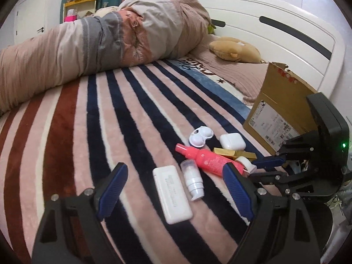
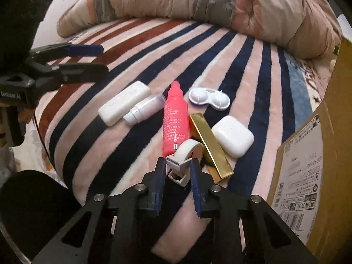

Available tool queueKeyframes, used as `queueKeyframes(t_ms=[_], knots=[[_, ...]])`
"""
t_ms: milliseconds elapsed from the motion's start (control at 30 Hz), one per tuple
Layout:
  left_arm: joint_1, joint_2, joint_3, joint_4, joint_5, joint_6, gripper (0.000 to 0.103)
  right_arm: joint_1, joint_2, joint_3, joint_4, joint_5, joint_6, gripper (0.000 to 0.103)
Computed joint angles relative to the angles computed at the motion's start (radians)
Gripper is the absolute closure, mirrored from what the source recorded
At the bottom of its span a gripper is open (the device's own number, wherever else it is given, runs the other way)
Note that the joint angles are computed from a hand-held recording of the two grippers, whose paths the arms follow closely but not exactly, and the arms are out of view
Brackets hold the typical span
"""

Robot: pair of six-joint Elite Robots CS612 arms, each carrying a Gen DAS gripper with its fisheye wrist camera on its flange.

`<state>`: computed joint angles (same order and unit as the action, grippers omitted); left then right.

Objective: Organize rigid objects
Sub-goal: 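Grasp the white tape roll with the right gripper while the left grasps the white power bank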

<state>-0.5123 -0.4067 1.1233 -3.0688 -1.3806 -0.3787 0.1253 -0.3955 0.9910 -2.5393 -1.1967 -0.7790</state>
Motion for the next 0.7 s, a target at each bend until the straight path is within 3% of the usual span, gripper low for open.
queueKeyframes(t_ms=[100, 167, 267, 300, 333, 367, 433, 467, 533, 567, 600, 633, 700], knots=[[0.0, 0.002, 0.001, -0.014, -0.012, 0.014, 0.017, 0.006, -0.021, 0.035, -0.036, -0.028, -0.083, 0.089], [0.002, 0.006, -0.003, -0.013, -0.024, 0.014, 0.017, 0.008, -0.029, 0.028, 0.048, -0.026, -0.139, 0.088], [0.006, 0.018, -0.017, 0.018, -0.03, -0.011, 0.017, 0.012, -0.022, 0.007, 0.089, -0.038, -0.171, 0.086], [0.007, 0.024, -0.023, 0.035, -0.035, -0.023, 0.017, 0.012, -0.02, 0.005, 0.087, -0.04, -0.159, 0.074], [0.009, 0.03, -0.03, 0.051, -0.042, -0.032, 0.017, 0.012, -0.017, 0.005, 0.071, -0.049, -0.129, 0.047], [0.01, 0.038, -0.042, 0.074, -0.053, -0.04, 0.017, 0.01, -0.014, 0.009, 0.043, -0.049, -0.098, 0.036], [0.012, 0.053, -0.061, 0.107, -0.068, -0.045, 0.018, 0.008, -0.001, -0.01, 0.034, -0.043, -0.07, 0.031], [0.012, 0.059, -0.071, 0.126, -0.073, -0.049, 0.019, 0.008, 0.007, -0.024, 0.049, -0.042, -0.064, 0.031], [0.013, 0.068, -0.084, 0.147, -0.088, -0.058, 0.039, 0.005, 0.023, -0.051, 0.084, -0.006, -0.067, 0.037], [0.013, 0.069, -0.082, 0.143, -0.091, -0.055, 0.042, 0.004, 0.033, -0.065, 0.097, 0.006, -0.078, 0.046], [0.012, 0.067, -0.076, 0.135, -0.093, -0.049, 0.051, 0.005, 0.037, -0.072, 0.106, 0.006, -0.085, 0.08], [0.013, 0.063, -0.068, 0.13, -0.096, -0.047, 0.057, 0.005, 0.041, -0.08, 0.125, 0.005, -0.09, 0.088], [0.012, 0.046, -0.041, 0.123, -0.079, -0.047, 0.07, 0.004, 0.039, -0.07, 0.095, -0.004, -0.066, 0.088]])
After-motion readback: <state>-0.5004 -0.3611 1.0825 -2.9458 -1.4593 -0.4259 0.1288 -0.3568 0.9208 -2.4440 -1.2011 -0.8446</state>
